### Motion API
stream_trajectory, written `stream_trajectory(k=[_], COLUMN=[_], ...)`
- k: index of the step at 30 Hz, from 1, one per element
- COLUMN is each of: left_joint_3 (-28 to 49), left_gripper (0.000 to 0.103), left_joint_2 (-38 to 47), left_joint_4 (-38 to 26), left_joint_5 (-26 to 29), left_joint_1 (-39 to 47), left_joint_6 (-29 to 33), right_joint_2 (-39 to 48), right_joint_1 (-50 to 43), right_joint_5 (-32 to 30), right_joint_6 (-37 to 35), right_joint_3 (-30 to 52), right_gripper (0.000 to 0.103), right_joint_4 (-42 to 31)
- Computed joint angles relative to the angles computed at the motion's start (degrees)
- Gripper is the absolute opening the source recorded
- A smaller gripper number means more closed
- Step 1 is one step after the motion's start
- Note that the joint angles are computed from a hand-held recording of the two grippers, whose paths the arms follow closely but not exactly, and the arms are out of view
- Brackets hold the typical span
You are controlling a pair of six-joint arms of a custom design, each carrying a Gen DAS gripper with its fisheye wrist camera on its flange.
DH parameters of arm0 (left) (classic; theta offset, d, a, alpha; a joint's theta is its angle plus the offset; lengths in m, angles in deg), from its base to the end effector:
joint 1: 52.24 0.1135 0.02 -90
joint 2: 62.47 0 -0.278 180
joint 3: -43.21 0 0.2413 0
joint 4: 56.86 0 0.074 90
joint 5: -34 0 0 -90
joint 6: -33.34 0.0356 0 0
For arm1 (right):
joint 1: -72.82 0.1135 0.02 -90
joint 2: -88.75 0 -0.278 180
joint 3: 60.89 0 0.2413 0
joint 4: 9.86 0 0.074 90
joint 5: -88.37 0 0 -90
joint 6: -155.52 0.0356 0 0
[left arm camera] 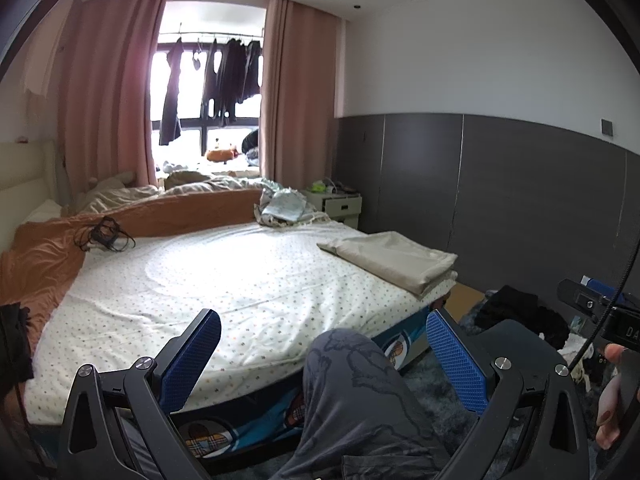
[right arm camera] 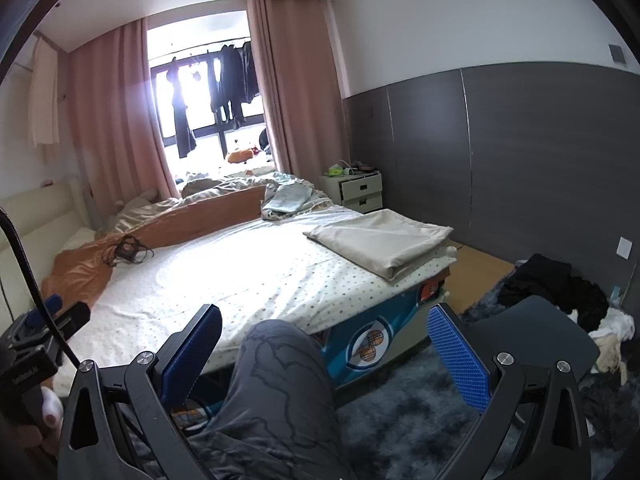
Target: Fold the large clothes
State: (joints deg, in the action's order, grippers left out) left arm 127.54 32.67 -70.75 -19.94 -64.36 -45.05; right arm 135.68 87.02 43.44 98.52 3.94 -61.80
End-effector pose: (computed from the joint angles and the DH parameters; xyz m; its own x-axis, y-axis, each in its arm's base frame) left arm 0.3625 -0.0993 0.3022 -0.2608 0.2224 -0.9394 0.7606 0.6466 -0.0581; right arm 0.1438 0.0104 0.3353 -0.2397 0.3361 -0.9108 0.6272 0.7697 0.1189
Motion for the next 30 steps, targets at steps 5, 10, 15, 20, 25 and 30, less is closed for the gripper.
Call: stream_trajectory(k=[5, 10, 15, 20, 25, 30], left_joint_3=[-1.3, -1.5, -2.0, -1.8, -2.2, -2.3], left_gripper=[0.103, 0.103, 0.103, 0.103, 0.103, 0.103], left_joint_2=[-1.0, -1.4, -1.6, -1.6, -2.0, -2.0], left_joint_4=[1.2, 1.6, 2.7, 2.8, 3.6, 4.0], left_joint_5=[-0.6, -0.5, -0.7, -0.8, -0.7, -0.9], left_joint_1=[-0.3, -0.2, 0.0, 0.1, 0.3, 0.4], left_joint_6=[-0.2, -0.5, -0.3, -0.6, -0.8, -0.6], right_joint_2=[-0.8, -1.6, -1.9, -1.8, -2.4, -2.7], right_joint_1=[-0.3, -1.2, -0.4, 0.2, -0.7, -2.6], right_joint_5=[-0.3, -1.1, -0.6, -0.2, -1.0, -2.8], right_joint_6=[0.1, -0.6, -0.5, -0.4, -2.0, -3.2], right_joint_3=[0.0, -0.2, -0.4, -0.3, -0.4, -0.5], right_gripper=[0.103, 0.103, 0.103, 0.103, 0.103, 0.103], right_joint_4=[-0.1, 0.5, 0.5, 0.2, 0.6, 1.3])
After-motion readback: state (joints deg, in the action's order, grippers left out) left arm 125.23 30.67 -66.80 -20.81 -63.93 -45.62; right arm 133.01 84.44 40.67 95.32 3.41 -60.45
